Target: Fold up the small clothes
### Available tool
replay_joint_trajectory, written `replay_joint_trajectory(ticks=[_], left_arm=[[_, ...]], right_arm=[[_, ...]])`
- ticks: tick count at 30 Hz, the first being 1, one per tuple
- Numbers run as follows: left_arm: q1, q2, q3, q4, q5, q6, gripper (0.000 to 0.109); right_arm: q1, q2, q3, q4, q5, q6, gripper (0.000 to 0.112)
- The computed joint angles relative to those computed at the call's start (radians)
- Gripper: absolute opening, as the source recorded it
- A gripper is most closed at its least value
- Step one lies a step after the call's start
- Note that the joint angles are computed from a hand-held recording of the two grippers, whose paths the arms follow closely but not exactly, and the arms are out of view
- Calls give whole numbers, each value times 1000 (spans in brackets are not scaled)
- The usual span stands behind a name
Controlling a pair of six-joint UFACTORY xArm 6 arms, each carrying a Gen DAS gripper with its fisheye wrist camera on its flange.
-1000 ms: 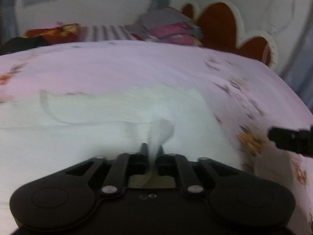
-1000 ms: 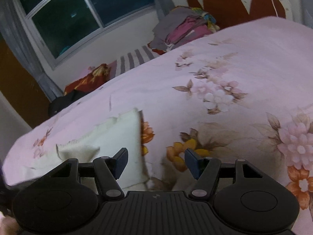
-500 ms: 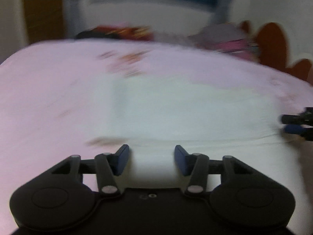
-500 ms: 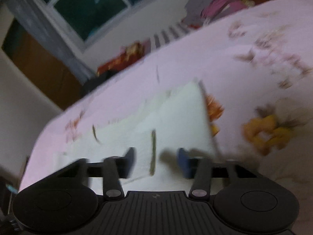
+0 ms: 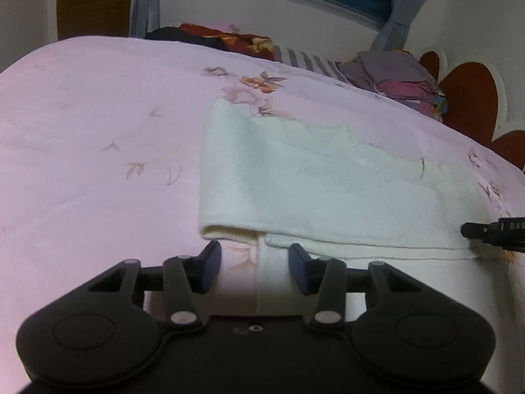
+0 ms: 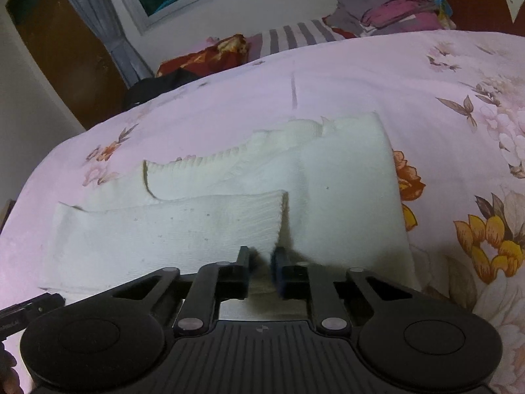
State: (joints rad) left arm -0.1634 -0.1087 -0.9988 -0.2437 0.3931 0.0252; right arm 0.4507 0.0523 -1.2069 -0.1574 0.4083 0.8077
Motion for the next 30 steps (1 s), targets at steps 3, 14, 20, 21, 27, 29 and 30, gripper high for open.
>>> replay_joint_trajectory(ticks=[3,14,20,21,27,29,30], left_arm=[[14,2,-1,-150,-2,50,44],[-2,57,-50,128,6,-79,39],[2,52,-45,94,5,-4,39],[3,50,-43,88,5,3,39],[5,54,-50,77,14,24,39],[6,54,-52,69,16,33,39],[6,54,-51,67,16,36,39]], right_arm=[[-3,-8,18,7,-22,-1,7],[-20,-126,87,-286,-4,233,5],[-60,-201,167,-274,35,200,5],[-62,-206,174,-275,31,196,5],[-62,-217,184,-375,28,266,5],[-65,-218,180,-417,16,290,5],[-67,-220,180,-464,5,323,5]])
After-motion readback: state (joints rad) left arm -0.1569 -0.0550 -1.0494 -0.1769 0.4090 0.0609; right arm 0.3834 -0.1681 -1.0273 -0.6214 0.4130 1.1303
